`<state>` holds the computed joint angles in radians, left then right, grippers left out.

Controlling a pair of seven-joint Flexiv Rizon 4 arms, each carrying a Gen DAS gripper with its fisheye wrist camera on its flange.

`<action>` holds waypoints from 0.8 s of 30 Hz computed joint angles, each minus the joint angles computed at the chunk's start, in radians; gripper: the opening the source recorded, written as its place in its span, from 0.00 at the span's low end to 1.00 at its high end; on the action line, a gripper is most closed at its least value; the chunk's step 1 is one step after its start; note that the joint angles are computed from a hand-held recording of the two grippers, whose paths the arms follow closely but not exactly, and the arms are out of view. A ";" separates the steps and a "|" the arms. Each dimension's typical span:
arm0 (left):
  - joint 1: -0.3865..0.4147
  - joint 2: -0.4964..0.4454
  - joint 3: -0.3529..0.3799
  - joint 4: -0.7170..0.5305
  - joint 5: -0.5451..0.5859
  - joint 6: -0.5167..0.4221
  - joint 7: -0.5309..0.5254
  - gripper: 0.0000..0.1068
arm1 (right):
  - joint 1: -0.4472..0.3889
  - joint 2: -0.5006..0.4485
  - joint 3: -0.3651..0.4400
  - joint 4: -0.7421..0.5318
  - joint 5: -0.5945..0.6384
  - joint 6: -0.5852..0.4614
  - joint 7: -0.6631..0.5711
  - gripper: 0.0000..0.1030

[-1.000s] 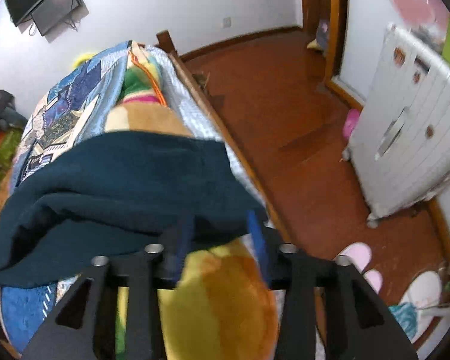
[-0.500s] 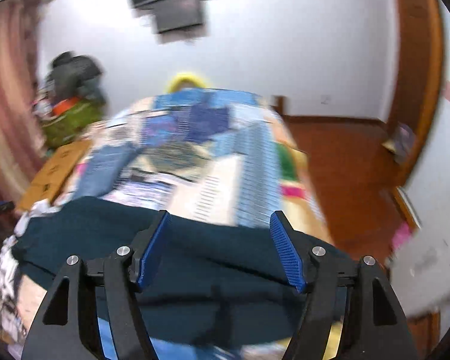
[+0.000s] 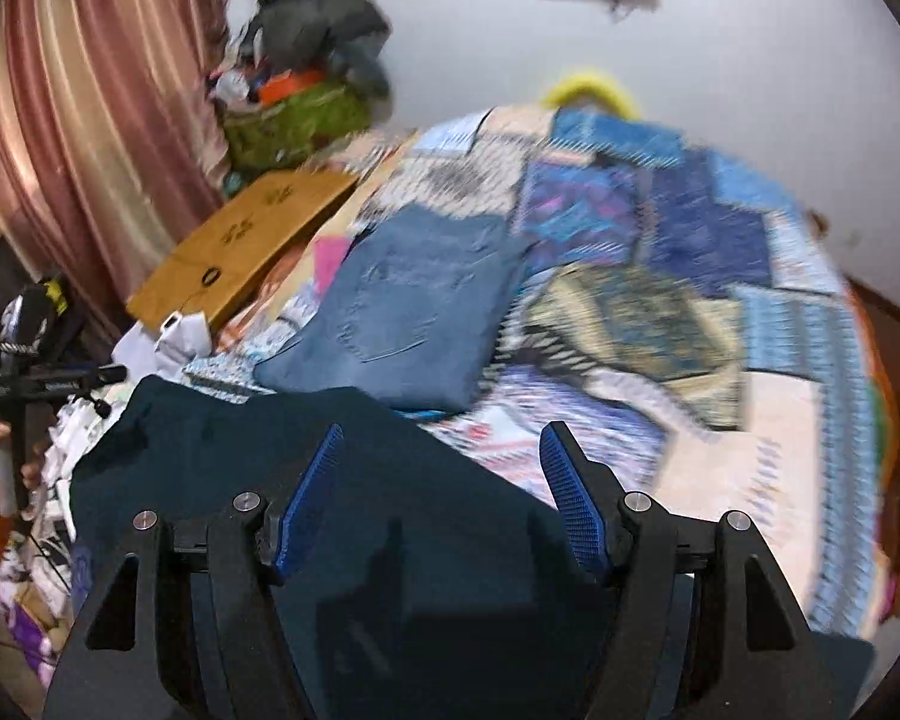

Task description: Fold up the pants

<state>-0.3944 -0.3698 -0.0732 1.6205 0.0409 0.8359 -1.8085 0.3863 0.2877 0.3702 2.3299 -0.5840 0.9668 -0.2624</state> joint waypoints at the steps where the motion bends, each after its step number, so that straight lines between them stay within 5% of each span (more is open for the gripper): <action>1: 0.009 -0.012 -0.010 -0.001 -0.023 -0.007 0.013 0.76 | 0.003 -0.036 -0.013 -0.013 0.010 0.018 -0.014 0.62; 3: 0.038 -0.032 -0.038 0.015 -0.103 -0.001 0.056 0.66 | 0.017 -0.113 -0.038 -0.055 0.044 0.040 -0.050 0.62; 6: 0.092 -0.052 -0.100 0.066 -0.289 0.024 0.153 0.49 | 0.041 -0.219 -0.070 -0.116 0.123 0.071 -0.123 0.46; 10: 0.091 -0.048 -0.106 0.097 -0.349 0.067 0.223 0.35 | 0.077 -0.321 -0.081 -0.183 0.255 0.061 -0.253 0.24; 13: 0.014 -0.037 0.000 0.069 -0.164 0.098 0.083 0.35 | 0.091 -0.345 -0.092 -0.190 0.212 0.049 -0.263 0.18; 18: -0.047 -0.075 0.049 -0.020 0.017 0.040 -0.022 0.36 | 0.099 -0.330 -0.097 -0.182 0.174 0.017 -0.211 0.13; 24: -0.024 0.002 0.022 0.026 0.040 0.021 -0.009 0.45 | 0.110 -0.232 -0.063 -0.145 0.098 -0.034 -0.155 0.23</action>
<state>-0.4185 -0.3674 -0.0509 1.6464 0.0809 0.8565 -1.8174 0.4967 0.0557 0.3076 2.1849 -0.4865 0.9327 -0.4176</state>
